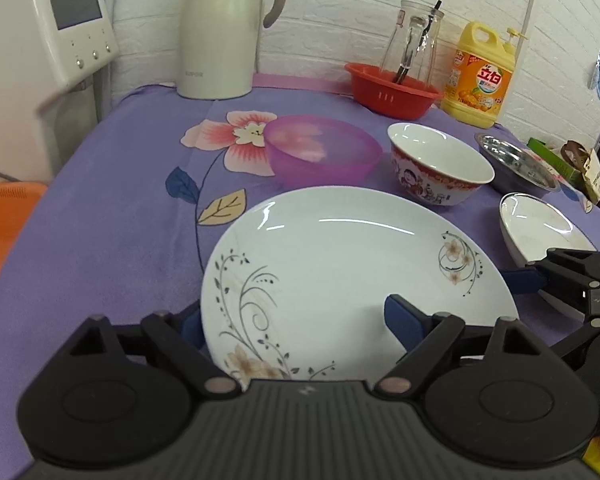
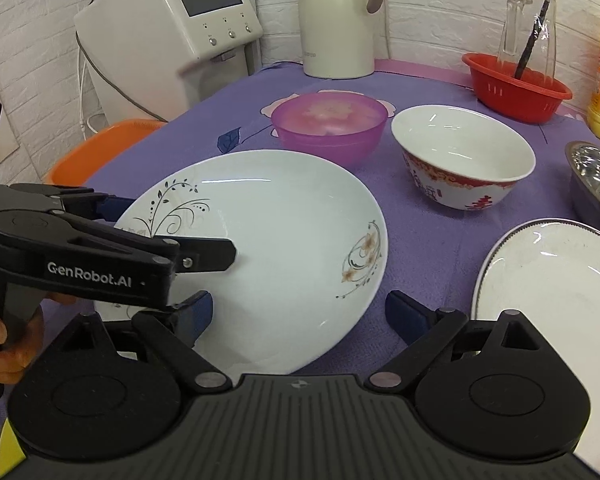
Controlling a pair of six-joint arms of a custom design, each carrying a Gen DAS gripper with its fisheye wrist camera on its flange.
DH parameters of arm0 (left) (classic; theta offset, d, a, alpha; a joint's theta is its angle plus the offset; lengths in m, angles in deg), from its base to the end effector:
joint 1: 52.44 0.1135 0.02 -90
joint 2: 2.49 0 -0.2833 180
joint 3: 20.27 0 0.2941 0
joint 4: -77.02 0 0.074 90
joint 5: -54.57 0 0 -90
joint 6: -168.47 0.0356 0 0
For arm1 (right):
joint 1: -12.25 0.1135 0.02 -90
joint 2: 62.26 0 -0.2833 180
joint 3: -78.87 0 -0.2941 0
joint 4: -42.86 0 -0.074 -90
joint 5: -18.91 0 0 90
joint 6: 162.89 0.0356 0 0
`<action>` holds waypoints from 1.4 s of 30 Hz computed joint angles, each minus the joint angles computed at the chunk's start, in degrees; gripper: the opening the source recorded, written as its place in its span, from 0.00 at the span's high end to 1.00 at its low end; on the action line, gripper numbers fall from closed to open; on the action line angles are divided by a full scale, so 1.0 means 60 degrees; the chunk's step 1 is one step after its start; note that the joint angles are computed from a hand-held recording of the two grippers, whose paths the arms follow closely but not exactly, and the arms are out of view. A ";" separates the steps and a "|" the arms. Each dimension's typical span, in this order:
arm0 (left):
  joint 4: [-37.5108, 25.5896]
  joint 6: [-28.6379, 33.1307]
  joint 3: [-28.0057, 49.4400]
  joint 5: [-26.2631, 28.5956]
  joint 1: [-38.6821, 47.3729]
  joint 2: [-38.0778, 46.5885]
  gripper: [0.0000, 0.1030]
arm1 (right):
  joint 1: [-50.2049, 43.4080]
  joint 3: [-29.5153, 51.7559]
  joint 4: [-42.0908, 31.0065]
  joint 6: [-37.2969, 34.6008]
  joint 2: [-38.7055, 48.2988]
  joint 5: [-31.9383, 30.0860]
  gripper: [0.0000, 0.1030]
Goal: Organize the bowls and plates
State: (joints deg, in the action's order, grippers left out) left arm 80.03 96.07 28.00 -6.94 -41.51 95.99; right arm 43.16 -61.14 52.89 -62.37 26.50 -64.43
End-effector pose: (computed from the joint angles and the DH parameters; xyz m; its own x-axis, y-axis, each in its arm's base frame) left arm 0.3189 0.0443 0.0905 -0.6409 0.1469 -0.7535 0.3623 0.9232 -0.1282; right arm 0.2535 0.1470 0.1071 -0.6069 -0.1520 -0.7801 -0.3273 0.9422 0.0711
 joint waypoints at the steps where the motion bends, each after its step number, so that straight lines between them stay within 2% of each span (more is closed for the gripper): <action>1: 0.0006 0.0016 -0.0017 -0.0130 -0.0074 -0.0027 0.14 | 0.0099 0.0114 -0.0014 -0.0146 0.0135 0.0144 0.00; 6: -0.0870 -0.0217 0.0419 -0.0075 -0.0069 -0.0106 0.15 | 0.0137 0.0518 -0.0722 -0.0194 0.0134 -0.0049 0.00; 8: -0.0919 -0.0401 0.0431 -0.0136 -0.0116 -0.0298 0.15 | 0.0202 0.0720 -0.1146 0.0214 0.0079 0.0112 0.00; 11: -0.0941 -0.0384 0.0294 -0.0246 -0.0212 -0.0744 0.15 | 0.0332 0.0599 -0.1098 0.0422 -0.0145 0.0311 0.00; 19: -0.1388 -0.0244 -0.0700 0.0222 0.0016 -0.2454 0.15 | 0.0938 -0.0181 -0.1403 0.0804 -0.1734 0.1188 0.00; 23: -0.1781 -0.0180 -0.1558 0.0544 0.0311 -0.3847 0.15 | 0.1583 -0.0746 -0.1784 0.1161 -0.2687 0.1815 0.00; 28: -0.2654 0.0082 -0.2779 0.1070 0.0882 -0.5908 0.15 | 0.2670 -0.1561 -0.2372 0.2032 -0.3902 0.2445 0.00; 35: -0.4814 0.0885 -0.4088 0.2018 0.1985 -0.8574 0.15 | 0.4703 -0.2445 -0.3252 0.3762 -0.4952 0.3984 0.00; 39: -0.5657 0.1337 -0.4517 0.2305 0.2462 -0.9440 0.15 | 0.5703 -0.2791 -0.3566 0.4788 -0.5124 0.4678 0.00; 42: -0.5734 0.1593 -0.4655 0.2443 0.2687 -0.9232 0.15 | 0.6307 -0.2843 -0.3511 0.5201 -0.4787 0.5311 0.00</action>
State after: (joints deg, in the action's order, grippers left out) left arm 45.62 105.63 0.07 7.72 -25.39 40.59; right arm 81.00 -78.20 31.83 -31.16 -2.22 -32.56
